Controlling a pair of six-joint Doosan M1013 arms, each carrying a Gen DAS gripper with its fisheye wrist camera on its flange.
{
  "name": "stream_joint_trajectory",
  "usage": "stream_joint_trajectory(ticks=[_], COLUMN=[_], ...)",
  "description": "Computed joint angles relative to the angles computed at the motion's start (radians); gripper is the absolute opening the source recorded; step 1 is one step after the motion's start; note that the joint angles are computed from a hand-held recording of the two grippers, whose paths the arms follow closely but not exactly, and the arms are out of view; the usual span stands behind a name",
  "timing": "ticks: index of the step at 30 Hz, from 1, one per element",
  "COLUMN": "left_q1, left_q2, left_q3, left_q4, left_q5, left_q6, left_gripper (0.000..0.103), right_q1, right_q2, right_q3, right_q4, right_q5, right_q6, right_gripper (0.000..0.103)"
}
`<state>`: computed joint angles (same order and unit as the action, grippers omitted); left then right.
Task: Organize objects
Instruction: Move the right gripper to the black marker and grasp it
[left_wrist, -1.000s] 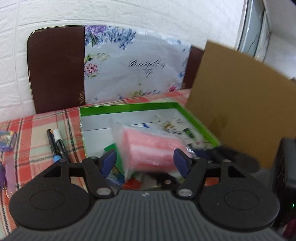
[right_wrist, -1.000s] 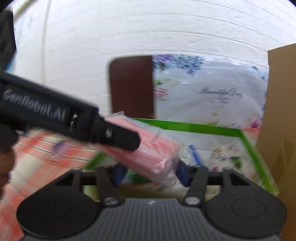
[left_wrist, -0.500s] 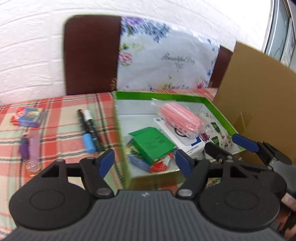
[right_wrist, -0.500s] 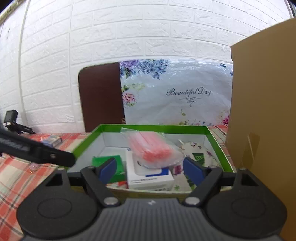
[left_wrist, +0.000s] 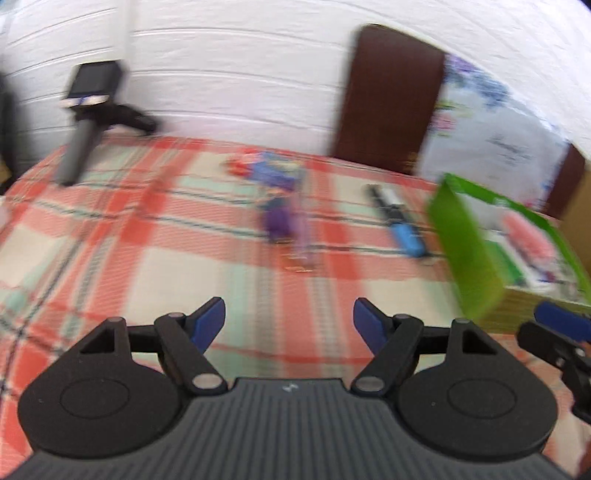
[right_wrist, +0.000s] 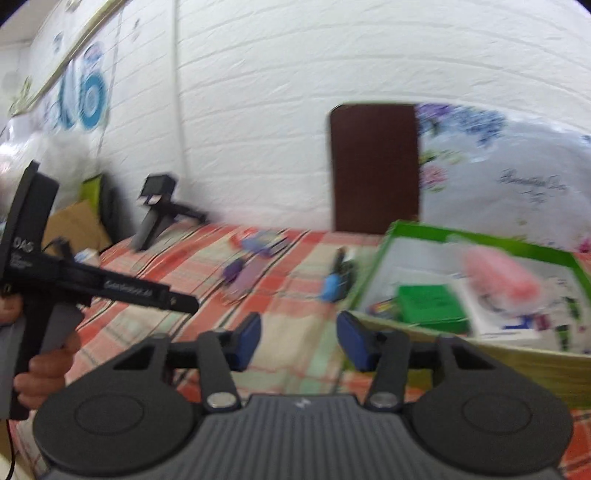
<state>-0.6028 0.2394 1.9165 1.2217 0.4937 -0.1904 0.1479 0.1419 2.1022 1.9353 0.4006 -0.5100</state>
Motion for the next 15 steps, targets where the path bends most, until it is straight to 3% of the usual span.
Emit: stream_joint_trajectory(ticks=[3, 6, 8, 13, 15], left_q1=[0.023, 0.027, 0.019, 0.028, 0.038], left_q2=[0.015, 0.013, 0.015, 0.013, 0.010], left_q3=[0.024, 0.076, 0.093, 0.116, 0.125], left_q4=[0.041, 0.259, 0.346, 0.493, 0.555], left_q5=[0.030, 0.031, 0.043, 0.023, 0.002], left_q6=[-0.065, -0.278, -0.350, -0.499, -0.575], left_gripper=[0.078, 0.080, 0.083, 0.087, 0.089], right_q1=[0.066, 0.121, 0.150, 0.193, 0.196], right_q2=[0.033, 0.087, 0.132, 0.253, 0.298], right_q3=[-0.040, -0.112, -0.176, -0.353, -0.420], right_q4=[-0.062, 0.005, 0.058, 0.346, 0.595], right_q5=[-0.074, -0.182, -0.273, -0.528, -0.618], right_q6=[0.064, 0.032, -0.004, -0.221, -0.435], right_gripper=[0.024, 0.024, 0.024, 0.024, 0.019])
